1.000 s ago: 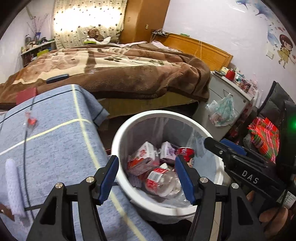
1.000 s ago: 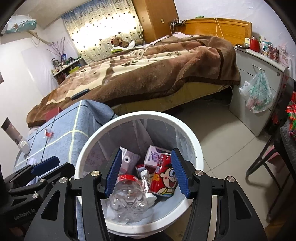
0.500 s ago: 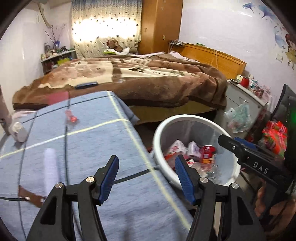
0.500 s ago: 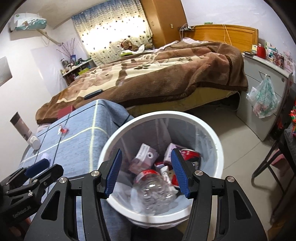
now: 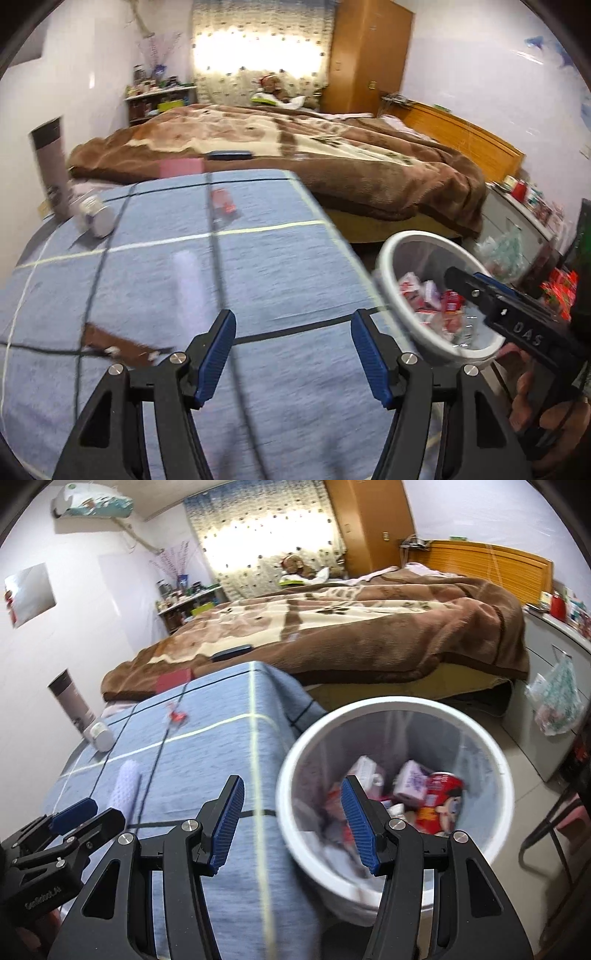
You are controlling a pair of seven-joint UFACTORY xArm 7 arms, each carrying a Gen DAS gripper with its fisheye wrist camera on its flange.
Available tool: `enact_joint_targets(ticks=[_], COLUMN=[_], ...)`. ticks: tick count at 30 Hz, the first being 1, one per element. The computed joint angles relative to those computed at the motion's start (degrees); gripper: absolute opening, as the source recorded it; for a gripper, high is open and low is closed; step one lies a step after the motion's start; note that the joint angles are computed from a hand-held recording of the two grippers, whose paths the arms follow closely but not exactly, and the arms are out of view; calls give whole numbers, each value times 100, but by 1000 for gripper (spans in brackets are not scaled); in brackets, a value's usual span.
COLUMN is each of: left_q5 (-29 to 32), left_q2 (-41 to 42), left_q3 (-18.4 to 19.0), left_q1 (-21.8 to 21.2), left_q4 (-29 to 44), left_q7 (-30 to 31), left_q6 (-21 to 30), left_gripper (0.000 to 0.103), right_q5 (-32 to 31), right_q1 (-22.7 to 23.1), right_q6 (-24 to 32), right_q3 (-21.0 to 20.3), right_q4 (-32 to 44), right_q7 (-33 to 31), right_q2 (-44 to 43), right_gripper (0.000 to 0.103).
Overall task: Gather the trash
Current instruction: 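Move both open grippers back over the table toward the foam sleeve, then lower the right gripper around the white foam net sleeve while the left gripper approaches the brown wrapper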
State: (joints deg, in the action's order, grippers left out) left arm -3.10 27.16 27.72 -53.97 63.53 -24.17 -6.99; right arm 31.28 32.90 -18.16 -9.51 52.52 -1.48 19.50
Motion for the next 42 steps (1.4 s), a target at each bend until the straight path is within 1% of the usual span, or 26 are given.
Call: enact_joint_targets(ticks=[1,3,7,8,9,12,17,19,22,23,24,25,26,27,28,29,31,32,34,36,37,38,39,40,42], left_q5=[-43,-183,-590,-668,-720,-989,-1236,-1213,-1047,-1001,-983,-970,-943,-938,-889,-806,-668,-587,-440,-306,-235,-119,95,167,315], left_q2=[-47,-117,-215,-232,-272,-313,-365,-423,-423,-381,-348,-307,-238,-191,-170,-140,-53,-40,-25,-11,-30,-46,-24,-22,-108], left_q3=[94,333,654,742,748,1012,754,268,-778,-1051,-1224,-1213,-1110,-1046,-1148,-1268,-1343,-1290,-1668,-1706,-1630,-1313,-905,-737,-822], left_q1=[-49,-196,-342,-389,-364,-535,-138,401,1525,1833,2037,2050,1972,1931,2061,2207,2336,2297,2693,2759,2696,2400,2039,1900,2054], left_q4=[-131,-373,-762,-839,-922,-1139,-1237,-1196,-1060,-967,-895,-852,-801,-721,-638,-587,-443,-443,-413,-409,-405,-428,-440,-465,-558], left_q7=[-39,-63,8,17,32,150,284,277,253,235,179,109,77,44,-4,-42,-162,-219,-237,-250,-238,-279,-434,-445,-417], left_q6=[-49,-139,-152,-140,-166,-213,-219,-183,-273,-226,-154,-166,-209,-97,42,62,263,192,146,137,213,322,432,496,457], left_gripper=[67,67,68,68,69,69,69,69,69,69,69,69,69,69,69,69,69,69,70,69,69,70,69,69,69], right_q5=[-109,-259,-504,-597,-679,-957,-1417,-1639,-1918,-1993,-2075,-2174,-2236,-2292,-2370,-2447,-2555,-2598,-2682,-2743,-2781,-2822,-2861,-2897,-2977], right_q1=[-91,-164,-67,-86,-83,-86,-21,-104,-194,-205,-228,-297,-244,-182,-223,-288,-304,-301,-372,-382,-431,-446,-429,-394,-457], right_q6=[0,55,141,185,227,299,573,630,727,778,839,910,972,1022,1052,1070,1077,1097,1122,1175,1184,1196,1206,1227,1274], right_q3=[122,239,269,311,331,414,417,524,633,648,680,749,690,622,662,727,741,742,817,826,884,909,894,859,936], right_q4=[48,114,309,382,440,575,898,1019,1191,1245,1322,1428,1488,1534,1582,1612,1669,1717,1771,1835,1844,1879,1900,1921,1974], right_q7=[39,95,194,234,280,433,643,753,915,975,1031,1075,1142,1215,1265,1306,1407,1455,1530,1613,1637,1656,1675,1694,1692], right_q2=[36,69,211,259,300,404,620,699,809,840,885,947,983,1009,1035,1048,1082,1109,1138,1176,1178,1199,1211,1220,1247], right_gripper=[56,56,56,56,56,56,56,56,56,56,56,56,56,56,56,56,56,56,56,56,56,56,56,56,56])
